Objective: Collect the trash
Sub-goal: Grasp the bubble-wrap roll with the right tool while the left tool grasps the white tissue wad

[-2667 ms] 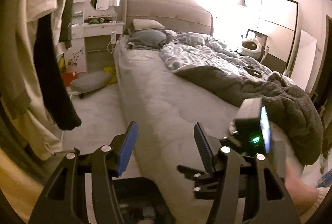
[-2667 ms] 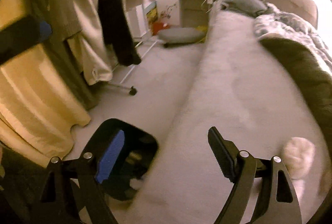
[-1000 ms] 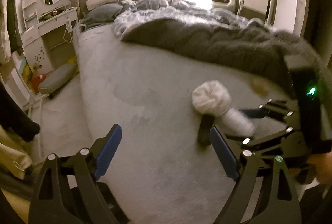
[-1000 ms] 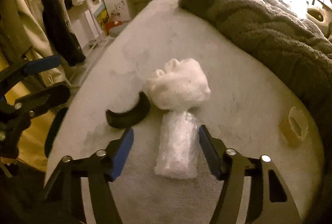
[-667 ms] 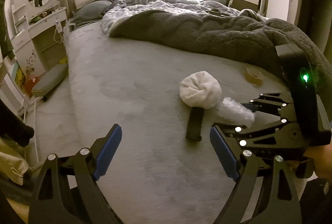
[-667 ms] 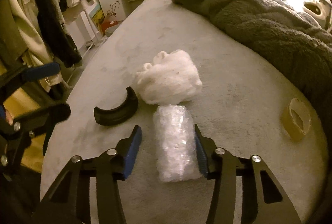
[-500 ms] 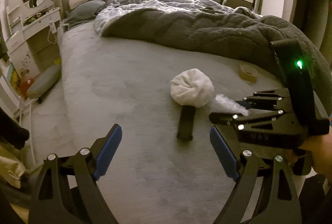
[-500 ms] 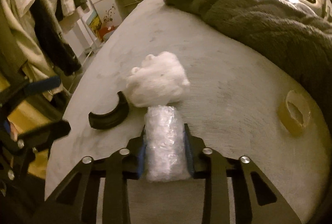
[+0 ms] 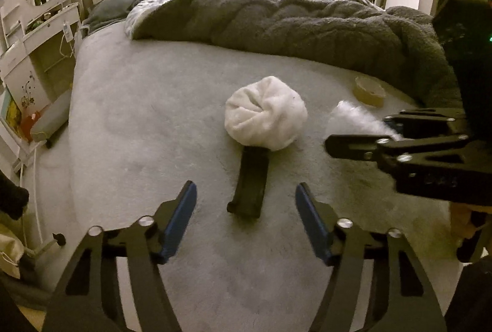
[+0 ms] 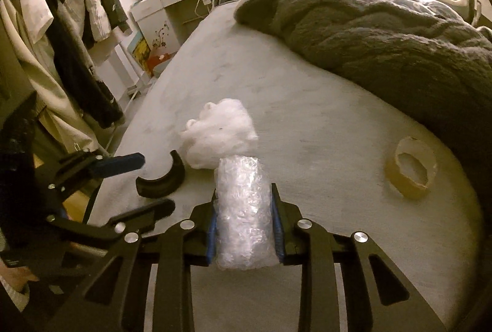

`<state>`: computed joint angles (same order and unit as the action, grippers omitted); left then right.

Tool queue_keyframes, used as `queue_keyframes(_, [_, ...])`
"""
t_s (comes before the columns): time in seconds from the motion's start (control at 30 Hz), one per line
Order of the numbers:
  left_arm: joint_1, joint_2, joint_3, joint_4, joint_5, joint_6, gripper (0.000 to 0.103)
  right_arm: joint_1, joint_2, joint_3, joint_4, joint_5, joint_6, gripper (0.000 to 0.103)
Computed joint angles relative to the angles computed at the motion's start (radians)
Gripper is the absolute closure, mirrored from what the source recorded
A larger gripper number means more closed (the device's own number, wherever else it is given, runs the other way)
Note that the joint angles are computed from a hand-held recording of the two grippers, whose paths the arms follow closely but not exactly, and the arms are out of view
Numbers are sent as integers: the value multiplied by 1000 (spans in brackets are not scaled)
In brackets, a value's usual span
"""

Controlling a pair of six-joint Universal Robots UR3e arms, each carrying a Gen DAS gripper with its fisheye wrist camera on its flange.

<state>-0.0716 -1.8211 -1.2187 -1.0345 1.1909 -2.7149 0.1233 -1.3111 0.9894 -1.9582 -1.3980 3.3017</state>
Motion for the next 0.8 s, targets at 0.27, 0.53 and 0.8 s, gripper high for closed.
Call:
queue_keyframes(0.27, [-26,-57,54,10,4,-78,56,-59,-96,119,-32,58,-26,74])
queue_keyframes(0.53, [-77,-113,89,53,78,-163,63,-118,-163,194,-37,126,-46,74])
queue_keyframes(0.8, [-84,-121,115,50,131,-234,82,-132,-185,184,-41,153,-48,74])
